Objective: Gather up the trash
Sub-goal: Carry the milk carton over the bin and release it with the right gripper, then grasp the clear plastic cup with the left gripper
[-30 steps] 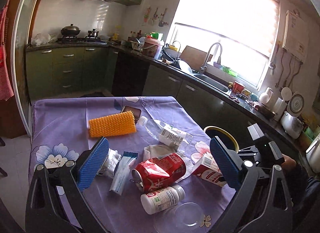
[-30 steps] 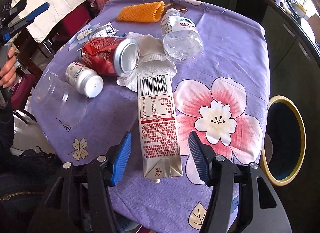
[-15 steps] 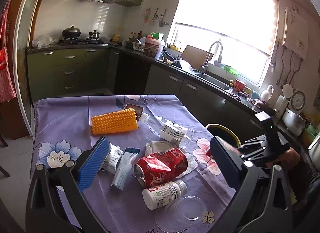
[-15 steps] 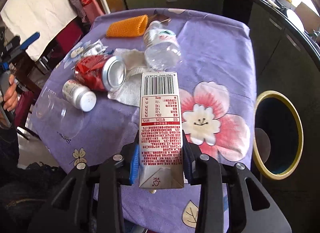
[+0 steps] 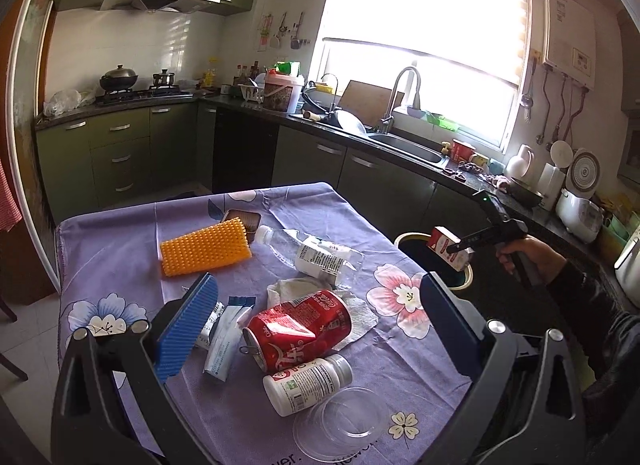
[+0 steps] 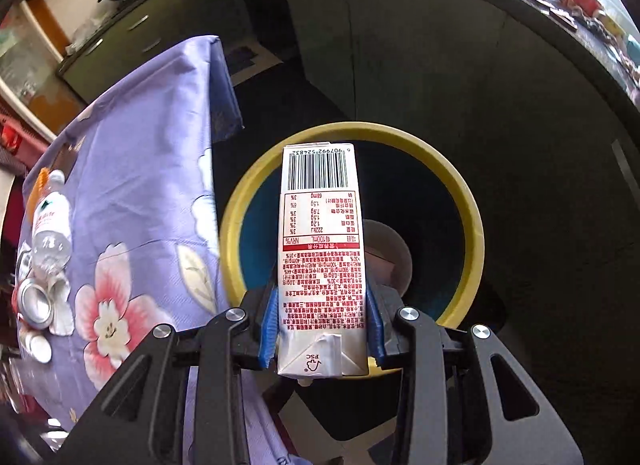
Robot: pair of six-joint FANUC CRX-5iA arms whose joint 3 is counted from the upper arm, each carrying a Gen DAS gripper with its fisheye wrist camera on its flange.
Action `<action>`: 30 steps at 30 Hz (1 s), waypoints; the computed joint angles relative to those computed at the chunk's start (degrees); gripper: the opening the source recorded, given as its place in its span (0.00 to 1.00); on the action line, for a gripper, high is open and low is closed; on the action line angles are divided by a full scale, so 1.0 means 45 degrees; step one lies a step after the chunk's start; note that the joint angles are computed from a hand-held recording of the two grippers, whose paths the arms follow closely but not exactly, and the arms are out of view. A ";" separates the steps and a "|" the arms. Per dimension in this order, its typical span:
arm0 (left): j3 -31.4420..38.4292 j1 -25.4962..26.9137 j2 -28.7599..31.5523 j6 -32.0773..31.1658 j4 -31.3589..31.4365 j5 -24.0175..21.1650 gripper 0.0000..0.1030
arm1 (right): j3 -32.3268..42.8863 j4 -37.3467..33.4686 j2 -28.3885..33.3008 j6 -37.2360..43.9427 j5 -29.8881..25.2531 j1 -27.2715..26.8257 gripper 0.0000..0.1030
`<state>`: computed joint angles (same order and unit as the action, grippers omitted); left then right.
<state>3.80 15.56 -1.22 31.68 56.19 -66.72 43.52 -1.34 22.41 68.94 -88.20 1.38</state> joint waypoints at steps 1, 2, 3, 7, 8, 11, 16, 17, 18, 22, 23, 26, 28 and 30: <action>0.0018 0.0004 -0.0013 -0.0045 -0.0054 -0.0071 0.93 | 0.0155 -0.0200 0.0226 -0.0112 -0.0014 -0.0194 0.40; 0.0027 0.0017 -0.0034 -0.0112 -0.0101 -0.0160 0.93 | 0.0015 -0.0112 0.0262 -0.0388 0.0143 -0.0253 0.46; 0.0026 0.0006 -0.0072 -0.0183 -0.0145 -0.0228 0.93 | -0.0179 0.0157 0.0242 -0.0605 0.0353 -0.0234 0.47; 0.0015 0.0068 -0.0169 -0.0571 -0.0305 -0.0680 0.93 | -0.1021 -0.0267 -0.0554 -0.0608 0.1103 -0.0169 0.47; -0.0008 0.0070 -0.0202 -0.0652 -0.0356 -0.0799 0.93 | -0.1323 -0.0291 -0.0881 -0.0553 0.1291 -0.0044 0.48; -0.0173 0.0066 -0.0345 -0.0761 -0.0567 -0.1032 0.93 | -0.2707 0.0102 -0.2193 -0.0524 0.2120 0.0592 0.51; -0.0819 0.0045 -0.0744 -0.1001 -0.1077 -0.1069 0.93 | -0.4929 0.0463 -0.4322 -0.0806 0.3264 0.1515 0.54; -0.0927 0.0045 -0.0785 -0.0964 -0.1176 -0.1124 0.93 | -0.5241 0.0466 -0.4636 -0.0873 0.3379 0.1666 0.55; -0.1046 0.0058 -0.0822 -0.0915 -0.1255 -0.1192 0.93 | -0.5508 0.0525 -0.4934 -0.0994 0.3434 0.1869 0.55; -0.1499 0.0057 -0.0969 -0.0540 -0.1598 -0.1320 0.93 | -0.6270 0.0613 -0.5570 -0.1271 0.3728 0.2443 0.56; -0.1661 0.0035 -0.1047 -0.0435 -0.1682 -0.1291 0.93 | -0.6393 0.0595 -0.5669 -0.1307 0.3788 0.2542 0.56; -0.2022 -0.0088 -0.1193 -0.0116 -0.2125 -0.1070 0.93 | -0.6528 0.0238 -0.5834 -0.1224 0.3908 0.2679 0.56; -0.2198 -0.0214 -0.1265 0.0075 -0.2505 -0.0862 0.93 | -0.6478 0.0116 -0.5775 -0.1098 0.3975 0.2751 0.56; -0.2383 -0.0315 -0.1288 0.0192 -0.2728 -0.0699 0.93 | -0.6375 0.0040 -0.5680 -0.0948 0.4016 0.2814 0.56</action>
